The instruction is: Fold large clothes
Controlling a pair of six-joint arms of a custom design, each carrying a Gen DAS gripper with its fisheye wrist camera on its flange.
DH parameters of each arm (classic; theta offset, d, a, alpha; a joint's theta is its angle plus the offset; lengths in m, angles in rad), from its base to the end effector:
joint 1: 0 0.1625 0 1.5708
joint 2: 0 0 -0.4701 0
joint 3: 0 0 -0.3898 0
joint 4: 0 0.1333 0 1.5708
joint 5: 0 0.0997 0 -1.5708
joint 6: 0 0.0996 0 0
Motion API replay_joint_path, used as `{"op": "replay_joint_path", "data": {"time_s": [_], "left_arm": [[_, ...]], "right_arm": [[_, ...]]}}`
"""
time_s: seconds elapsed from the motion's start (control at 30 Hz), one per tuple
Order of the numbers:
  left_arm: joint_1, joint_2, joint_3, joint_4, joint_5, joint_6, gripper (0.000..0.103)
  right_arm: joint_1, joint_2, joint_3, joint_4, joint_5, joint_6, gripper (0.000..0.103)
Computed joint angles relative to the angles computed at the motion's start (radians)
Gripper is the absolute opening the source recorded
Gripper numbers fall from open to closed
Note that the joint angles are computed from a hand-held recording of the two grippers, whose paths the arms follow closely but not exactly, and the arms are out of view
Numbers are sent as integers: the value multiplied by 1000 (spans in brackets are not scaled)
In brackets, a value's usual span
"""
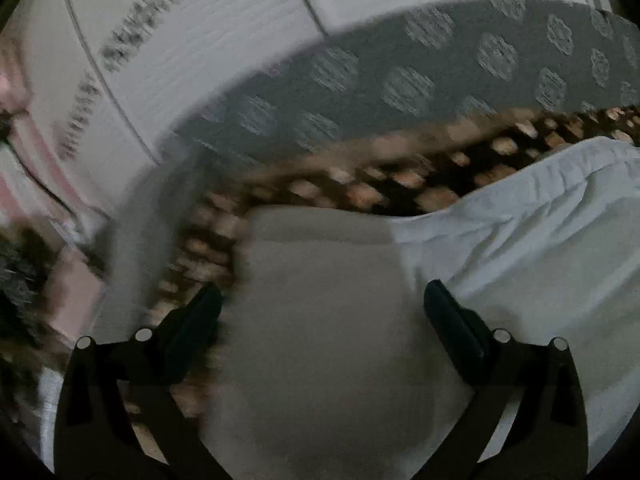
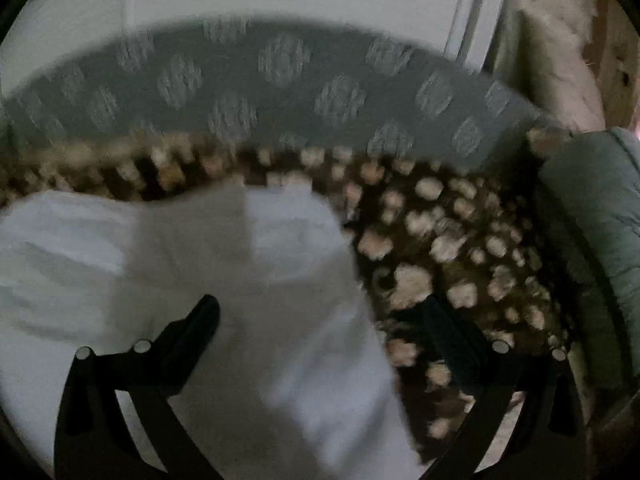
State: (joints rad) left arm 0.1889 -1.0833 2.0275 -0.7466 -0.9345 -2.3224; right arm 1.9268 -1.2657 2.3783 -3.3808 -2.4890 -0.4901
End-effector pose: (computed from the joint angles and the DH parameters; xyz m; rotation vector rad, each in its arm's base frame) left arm -0.3083 -0.2549 0.1801 -0.1298 1.4680 -0.8959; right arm 0.2003 -0.3831 0.2790 0.5171 -2.0662 0.6910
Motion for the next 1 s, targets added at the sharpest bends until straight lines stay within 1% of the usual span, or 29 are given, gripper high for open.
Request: {"op": "replay_joint_path", "data": {"time_s": [0.03, 0.07, 0.1, 0.13, 0.17, 0.2, 0.23, 0.27, 0.3, 0.33, 0.4, 0.43, 0.5, 0.53, 0.57, 0.6, 0.63, 0.67, 0.7, 0.73, 0.77, 0.8, 0.83, 0.87, 0.93, 1.0], "left_arm": [[-65, -30, -3, 21, -9, -22, 100], [-113, -49, -2, 25, -22, -42, 100], [-197, -68, -11, 37, -53, -84, 100], [-272, -73, -20, 36, -83, -120, 100], [-327, -72, -25, 24, -102, -142, 100], [-410, -67, -31, -4, -127, -170, 100], [-471, -54, -39, -31, -150, -182, 100], [-520, -39, -46, -55, -175, -187, 100], [-565, -15, -61, -71, -209, -195, 100], [-583, 4, -81, -84, -247, -192, 100], [-600, 21, -110, -108, -271, -191, 100], [-608, 38, -130, -103, -276, -201, 100], [-620, 77, -179, -87, -285, -200, 100], [-623, 97, -198, -76, -287, -199, 100], [-625, 110, -208, -68, -290, -199, 100], [-630, 133, -219, -59, -289, -197, 100], [-632, 141, -219, -60, -287, -185, 100], [-628, 136, -195, -95, -276, -156, 100], [-626, 124, -171, -136, -267, -129, 100], [-621, 103, -132, -200, -267, -91, 100], [-609, 88, -99, -250, -292, -56, 100], [-590, 82, -78, -274, -314, -39, 100], [-565, 84, -65, -290, -348, -28, 100], [-536, 88, -57, -305, -391, -20, 100], [-523, 89, -46, -333, -406, -4, 100], [-523, 104, -43, -325, -401, 13, 100]], "right_arm": [[34, -84, 22, 27, 49, -13, 101], [62, -141, 35, 48, 71, -20, 101], [99, -215, 54, 84, 87, -4, 101], [125, -290, 67, 162, 109, 39, 101], [168, -395, 91, 246, 137, 121, 101], [188, -466, 96, 333, 161, 176, 101], [232, -554, 116, 407, 181, 249, 101], [263, -600, 117, 471, 184, 289, 101], [318, -625, 109, 548, 145, 362, 101], [373, -635, 99, 611, 118, 435, 101], [454, -629, 90, 681, 118, 511, 101], [486, -613, 87, 703, 103, 526, 101], [594, -564, 81, 747, 28, 567, 101], [642, -551, 94, 756, -17, 613, 101], [671, -554, 108, 761, -26, 655, 102], [676, -564, 128, 750, -12, 677, 102], [663, -571, 144, 779, 24, 699, 102], [646, -569, 146, 814, 61, 688, 101], [632, -554, 152, 845, 79, 668, 101], [628, -524, 164, 853, 54, 660, 101], [633, -494, 174, 850, 9, 676, 101], [630, -470, 183, 835, -14, 680, 101], [616, -453, 192, 806, -5, 664, 101], [609, -452, 195, 800, 13, 659, 101], [591, -460, 209, 769, 46, 629, 101], [582, -462, 216, 775, 44, 629, 101]]}}
